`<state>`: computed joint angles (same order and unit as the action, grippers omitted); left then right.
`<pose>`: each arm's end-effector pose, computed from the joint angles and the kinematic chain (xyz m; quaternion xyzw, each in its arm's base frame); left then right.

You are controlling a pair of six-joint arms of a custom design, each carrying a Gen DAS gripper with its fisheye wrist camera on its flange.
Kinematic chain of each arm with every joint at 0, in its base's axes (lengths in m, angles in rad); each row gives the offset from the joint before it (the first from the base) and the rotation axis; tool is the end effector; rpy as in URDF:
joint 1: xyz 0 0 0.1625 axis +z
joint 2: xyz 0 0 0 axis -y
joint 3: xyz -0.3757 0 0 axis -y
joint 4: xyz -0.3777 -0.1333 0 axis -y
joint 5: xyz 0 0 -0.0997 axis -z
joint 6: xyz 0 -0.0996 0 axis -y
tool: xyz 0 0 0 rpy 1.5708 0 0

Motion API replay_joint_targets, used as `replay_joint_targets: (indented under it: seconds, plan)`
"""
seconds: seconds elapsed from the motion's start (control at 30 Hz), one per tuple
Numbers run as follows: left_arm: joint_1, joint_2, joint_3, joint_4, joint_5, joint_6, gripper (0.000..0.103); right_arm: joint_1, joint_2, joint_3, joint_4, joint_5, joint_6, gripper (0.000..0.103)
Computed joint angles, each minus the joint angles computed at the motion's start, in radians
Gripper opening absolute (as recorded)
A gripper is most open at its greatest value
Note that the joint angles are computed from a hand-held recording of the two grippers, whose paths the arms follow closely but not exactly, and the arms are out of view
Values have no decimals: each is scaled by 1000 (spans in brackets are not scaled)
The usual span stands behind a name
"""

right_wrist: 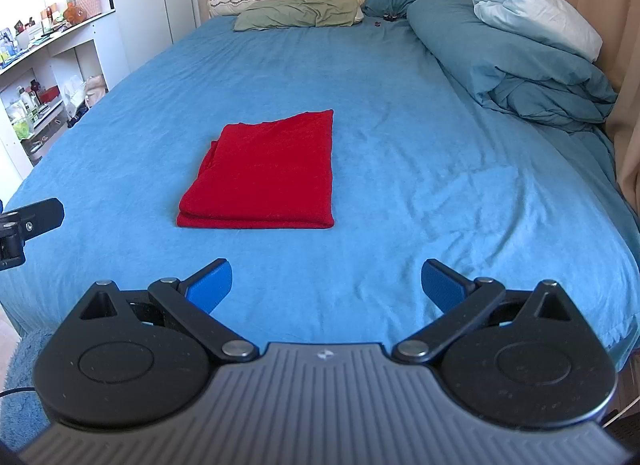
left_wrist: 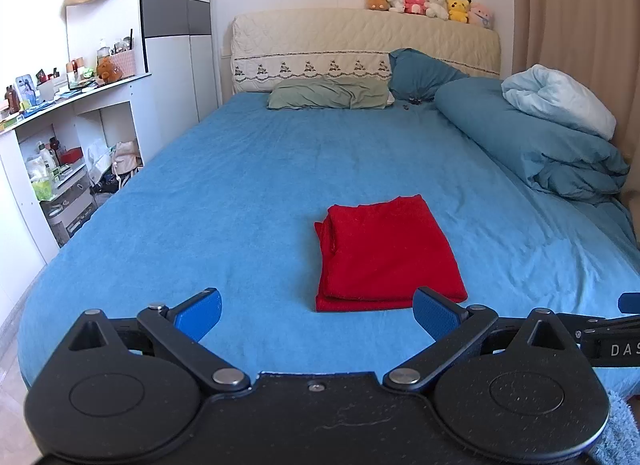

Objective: Fold small clothes

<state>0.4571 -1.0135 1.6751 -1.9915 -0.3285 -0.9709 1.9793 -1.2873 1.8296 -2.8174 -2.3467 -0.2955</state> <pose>-0.4253 -0.4628 0.1943 0.1273 0.8003 -0.4497 0.3757 0.2770 -0.4801 0.3386 0.1771 -0.8606 0.3388 0.3365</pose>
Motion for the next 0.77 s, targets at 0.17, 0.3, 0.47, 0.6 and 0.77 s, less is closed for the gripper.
replay_joint_targets:
  seconds: [0.17,0.3,0.47,0.6,0.77]
  plan:
    - [0,2,-4,17,0,-11,103,0,0,-1,4,4,-1,103]
    - [1,2,-7,26,-6,-20,103,0,-1,0,7,7,-3,103]
    - [3,1,-14,61,-3,-47,103,0,-1,0,7,8,-2,103]
    - [6,1,-9,46,-6,-46,103,0,-1,2,13,11,-3,103]
    - [10,3,-5,27,-9,-32,103,-1,1,3,18,17,0,103]
